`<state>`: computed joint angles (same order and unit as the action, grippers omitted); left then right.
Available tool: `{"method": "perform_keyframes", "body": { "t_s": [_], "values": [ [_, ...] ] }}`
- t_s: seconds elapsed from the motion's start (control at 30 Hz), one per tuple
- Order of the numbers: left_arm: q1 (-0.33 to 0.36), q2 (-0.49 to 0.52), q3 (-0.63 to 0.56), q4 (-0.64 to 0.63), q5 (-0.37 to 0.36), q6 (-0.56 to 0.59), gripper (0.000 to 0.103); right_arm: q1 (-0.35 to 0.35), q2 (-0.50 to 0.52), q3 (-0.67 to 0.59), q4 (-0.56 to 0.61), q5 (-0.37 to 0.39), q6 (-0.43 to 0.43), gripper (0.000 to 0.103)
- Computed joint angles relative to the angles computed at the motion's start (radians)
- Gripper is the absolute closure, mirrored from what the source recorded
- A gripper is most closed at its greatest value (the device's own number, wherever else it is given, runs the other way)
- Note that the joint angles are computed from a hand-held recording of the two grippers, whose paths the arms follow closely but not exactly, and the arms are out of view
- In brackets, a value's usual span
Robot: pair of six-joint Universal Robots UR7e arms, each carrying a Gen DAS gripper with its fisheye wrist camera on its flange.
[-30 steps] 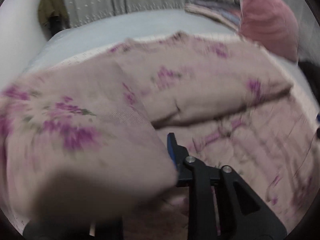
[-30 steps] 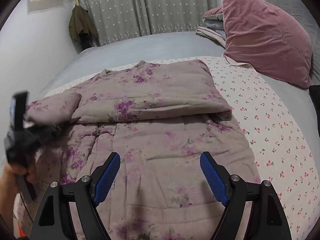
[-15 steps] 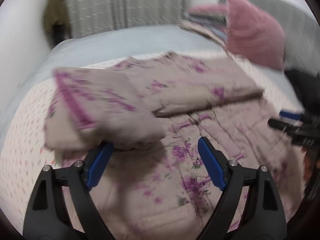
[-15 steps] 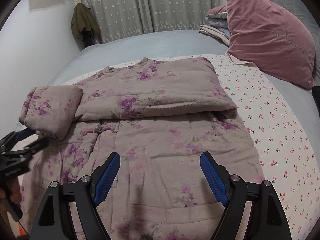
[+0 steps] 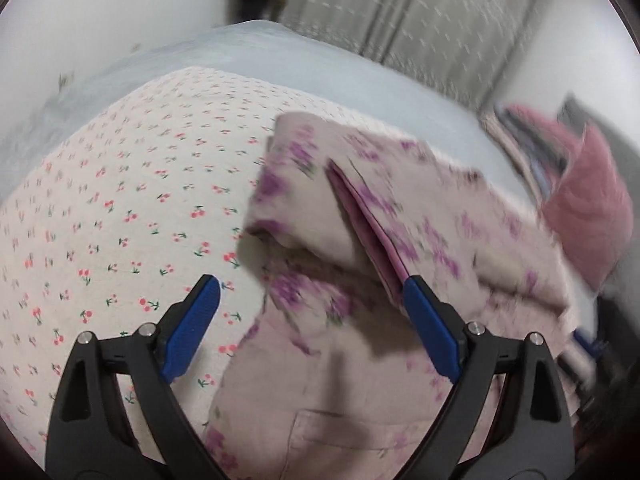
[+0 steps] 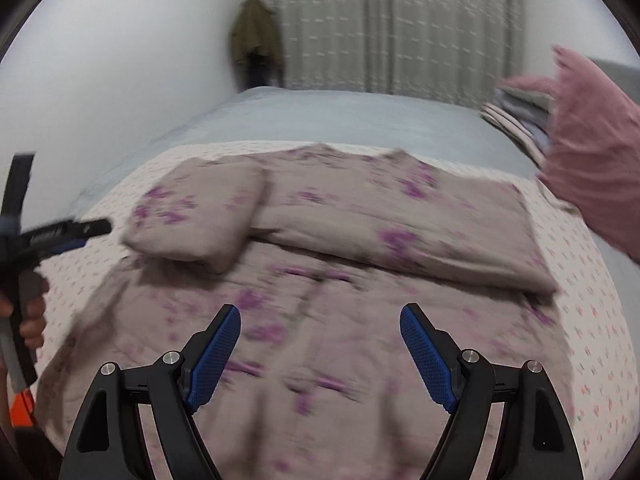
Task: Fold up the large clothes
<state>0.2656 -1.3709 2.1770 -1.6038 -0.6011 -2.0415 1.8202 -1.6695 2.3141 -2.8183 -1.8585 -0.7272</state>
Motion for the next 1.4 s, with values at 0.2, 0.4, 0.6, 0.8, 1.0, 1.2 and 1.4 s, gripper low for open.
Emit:
{"method": "perform_keyframes", "body": {
  "t_s": [0.2,0.4,0.6,0.8,1.0,1.2,1.4],
  "values": [
    [-0.007,-0.061,0.032,0.033,0.019,-0.078,0.010,0.174,0.192,0.036,-0.146,-0.005,-0.154,0.020],
    [-0.004,-0.096,0.058,0.061,0.044,-0.117,0.011,0.266,0.482,-0.005,-0.410,-0.127,-0.315,0.054],
    [0.000,-0.121,0.086,0.075,0.117,-0.163,0.024,0.216,0.436,-0.157,-0.257,-0.029,-0.184,0.088],
    [0.032,-0.111,0.123,-0.071,0.189,-0.023,0.040,0.093,0.344,-0.291,-0.168,0.050,-0.011,0.091],
    [0.097,-0.063,0.142,-0.291,0.186,0.138,0.050,-0.133,0.296,-0.323,-0.052,0.090,0.172,0.088],
    [0.129,-0.010,0.134,-0.403,0.171,0.216,0.050,-0.369,0.215,-0.337,0.206,0.444,0.363,0.065],
    [0.143,0.032,0.107,-0.408,0.160,0.246,0.050,-0.342,0.246,-0.366,0.207,0.405,0.378,0.066]
  ]
}}
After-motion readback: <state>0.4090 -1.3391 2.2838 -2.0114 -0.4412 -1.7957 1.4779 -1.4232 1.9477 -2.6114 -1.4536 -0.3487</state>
